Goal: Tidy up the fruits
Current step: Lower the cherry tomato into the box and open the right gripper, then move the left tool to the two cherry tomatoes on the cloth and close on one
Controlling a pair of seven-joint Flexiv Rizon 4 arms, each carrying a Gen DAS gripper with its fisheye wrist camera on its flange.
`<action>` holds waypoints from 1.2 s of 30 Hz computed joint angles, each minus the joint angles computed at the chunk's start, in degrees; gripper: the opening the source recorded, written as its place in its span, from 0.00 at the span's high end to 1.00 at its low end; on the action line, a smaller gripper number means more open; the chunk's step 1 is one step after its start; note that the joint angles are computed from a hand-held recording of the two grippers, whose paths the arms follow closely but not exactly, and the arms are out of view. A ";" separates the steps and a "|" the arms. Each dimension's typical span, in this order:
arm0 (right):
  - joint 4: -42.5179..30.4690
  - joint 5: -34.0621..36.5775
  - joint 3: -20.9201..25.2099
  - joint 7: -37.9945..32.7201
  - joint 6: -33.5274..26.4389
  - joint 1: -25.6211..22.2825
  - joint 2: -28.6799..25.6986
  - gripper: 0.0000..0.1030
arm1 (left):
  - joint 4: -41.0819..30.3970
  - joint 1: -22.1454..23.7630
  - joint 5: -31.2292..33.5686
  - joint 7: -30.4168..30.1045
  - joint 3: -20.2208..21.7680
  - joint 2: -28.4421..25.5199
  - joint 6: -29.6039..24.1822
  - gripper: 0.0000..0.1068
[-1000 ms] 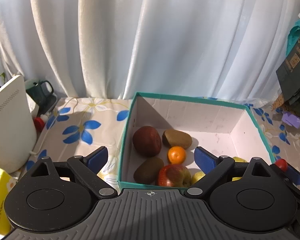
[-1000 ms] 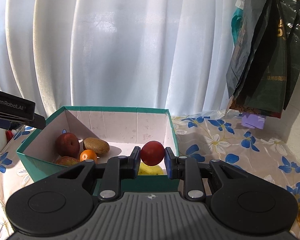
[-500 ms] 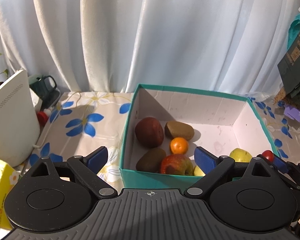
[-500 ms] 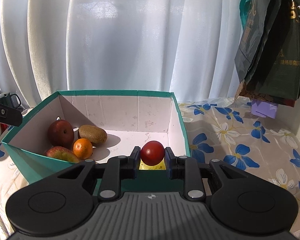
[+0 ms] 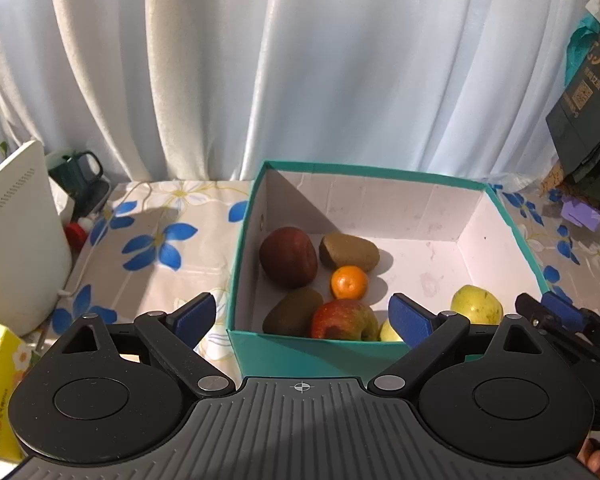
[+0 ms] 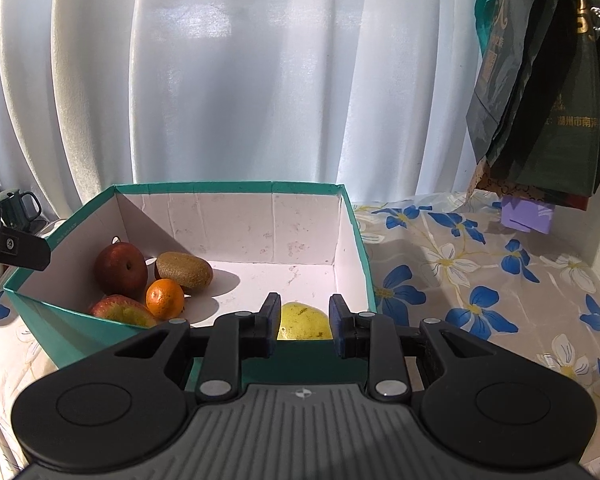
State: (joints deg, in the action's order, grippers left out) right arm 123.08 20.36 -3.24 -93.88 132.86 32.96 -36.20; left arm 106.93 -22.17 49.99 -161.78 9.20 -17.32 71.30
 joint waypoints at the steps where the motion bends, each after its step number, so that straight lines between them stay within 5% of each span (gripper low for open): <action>1: 0.36 0.13 0.30 0.31 0.76 -0.32 0.34 0.72 | 0.09 0.03 0.16 0.14 -0.10 -0.13 0.39 0.10; 3: 1.30 0.99 0.88 0.54 4.03 -0.64 0.74 0.51 | 0.39 0.10 0.45 0.67 -0.25 -0.51 1.92 0.10; 9: 5.30 4.85 2.97 -0.88 12.37 -1.08 2.39 0.35 | 0.38 -2.73 2.75 0.33 0.80 -3.03 5.77 0.10; 16: 8.87 9.19 4.62 -0.82 14.51 -1.05 3.60 0.32 | 0.08 -7.09 2.57 1.86 2.89 -6.96 8.76 0.10; 26: 12.74 9.83 5.70 1.54 15.38 -2.15 3.70 0.32 | 0.17 -10.99 -4.18 10.45 3.23 -10.78 7.31 0.26; 36: 15.41 6.59 5.82 4.06 15.96 -4.26 3.84 0.32 | -1.54 -15.81 -5.40 8.71 6.13 -12.82 4.53 0.34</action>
